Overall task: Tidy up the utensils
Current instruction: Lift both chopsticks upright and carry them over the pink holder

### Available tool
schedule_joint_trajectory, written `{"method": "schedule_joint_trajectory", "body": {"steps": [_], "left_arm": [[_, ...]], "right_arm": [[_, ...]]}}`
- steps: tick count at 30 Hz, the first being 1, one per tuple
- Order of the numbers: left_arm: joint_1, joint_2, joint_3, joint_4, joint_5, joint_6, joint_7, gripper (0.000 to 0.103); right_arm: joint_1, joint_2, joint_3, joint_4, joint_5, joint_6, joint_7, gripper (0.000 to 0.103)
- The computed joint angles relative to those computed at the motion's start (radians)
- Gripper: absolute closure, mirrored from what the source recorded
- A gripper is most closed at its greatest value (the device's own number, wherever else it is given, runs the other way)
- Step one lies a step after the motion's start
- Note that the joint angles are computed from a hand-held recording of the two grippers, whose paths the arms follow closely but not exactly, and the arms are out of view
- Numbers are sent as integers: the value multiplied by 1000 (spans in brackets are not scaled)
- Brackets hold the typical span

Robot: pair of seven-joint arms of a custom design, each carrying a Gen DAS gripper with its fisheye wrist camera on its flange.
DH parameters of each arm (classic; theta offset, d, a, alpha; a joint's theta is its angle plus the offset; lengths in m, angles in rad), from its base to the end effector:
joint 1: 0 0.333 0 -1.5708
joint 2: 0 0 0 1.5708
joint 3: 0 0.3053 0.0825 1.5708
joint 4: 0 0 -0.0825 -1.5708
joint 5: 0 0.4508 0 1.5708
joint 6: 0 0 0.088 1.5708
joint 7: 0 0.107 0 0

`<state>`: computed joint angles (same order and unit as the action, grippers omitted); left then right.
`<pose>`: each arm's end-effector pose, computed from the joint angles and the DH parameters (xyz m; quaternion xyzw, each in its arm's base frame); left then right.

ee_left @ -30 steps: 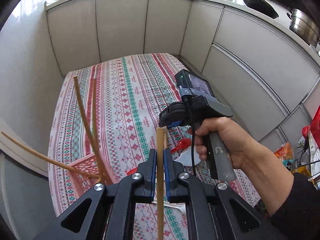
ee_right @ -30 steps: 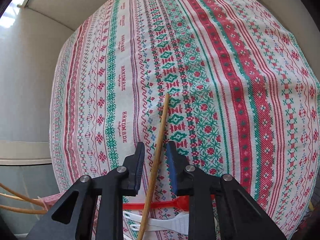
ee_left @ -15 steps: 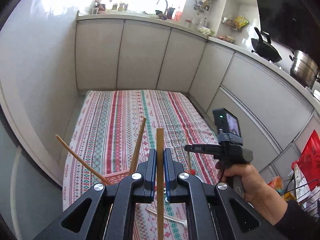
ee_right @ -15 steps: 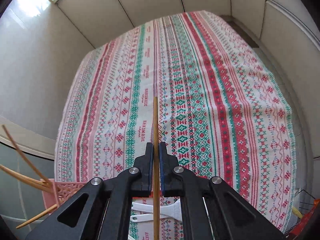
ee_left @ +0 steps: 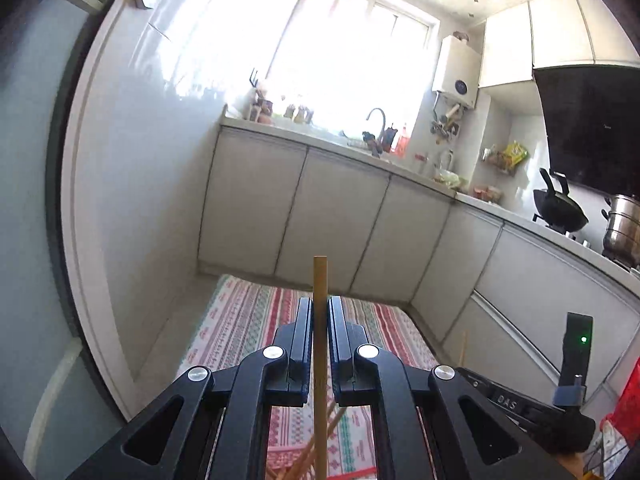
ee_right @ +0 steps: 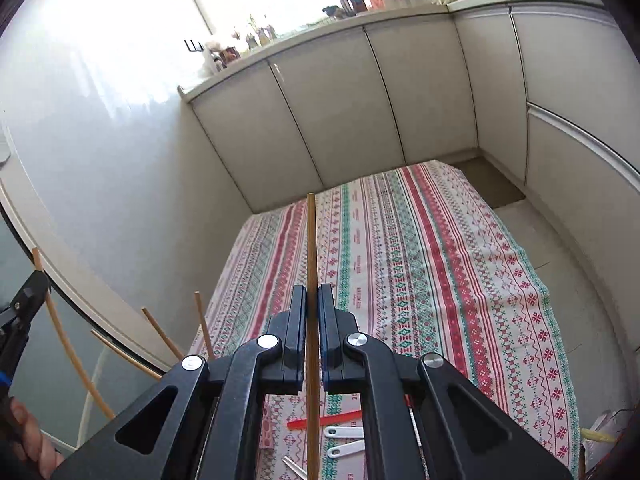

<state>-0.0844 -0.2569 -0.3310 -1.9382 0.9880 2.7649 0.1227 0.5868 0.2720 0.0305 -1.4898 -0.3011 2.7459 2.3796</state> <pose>0.5240 -0.2946 0.6781 -0.6350 0.4914 -0.4894 0.3403 0.6124 0.4454 0.6128 -0.6259 0.6139 -0.1465 0.4581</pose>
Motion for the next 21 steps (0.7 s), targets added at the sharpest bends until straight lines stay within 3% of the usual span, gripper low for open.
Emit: {"method": "schedule_joint_trajectory", "body": {"steps": [4, 9, 11, 15, 21], "left_arm": [[50, 15, -46, 14, 219, -33, -176, 96], [27, 40, -42, 13, 451, -89, -319, 96], [8, 41, -45, 5, 524, -160, -340, 96], [-37, 37, -22, -2, 543, -212, -326, 96], [-78, 64, 1, 15, 450, -229, -217, 96]], "right_arm": [[15, 16, -4, 20, -16, 25, 0, 97], [49, 29, -34, 34, -77, 45, 50, 97], [70, 28, -57, 33, -135, 59, 93, 97], [86, 27, -72, 31, -206, 83, 148, 97], [80, 24, -64, 27, -218, 106, 159, 97]]}}
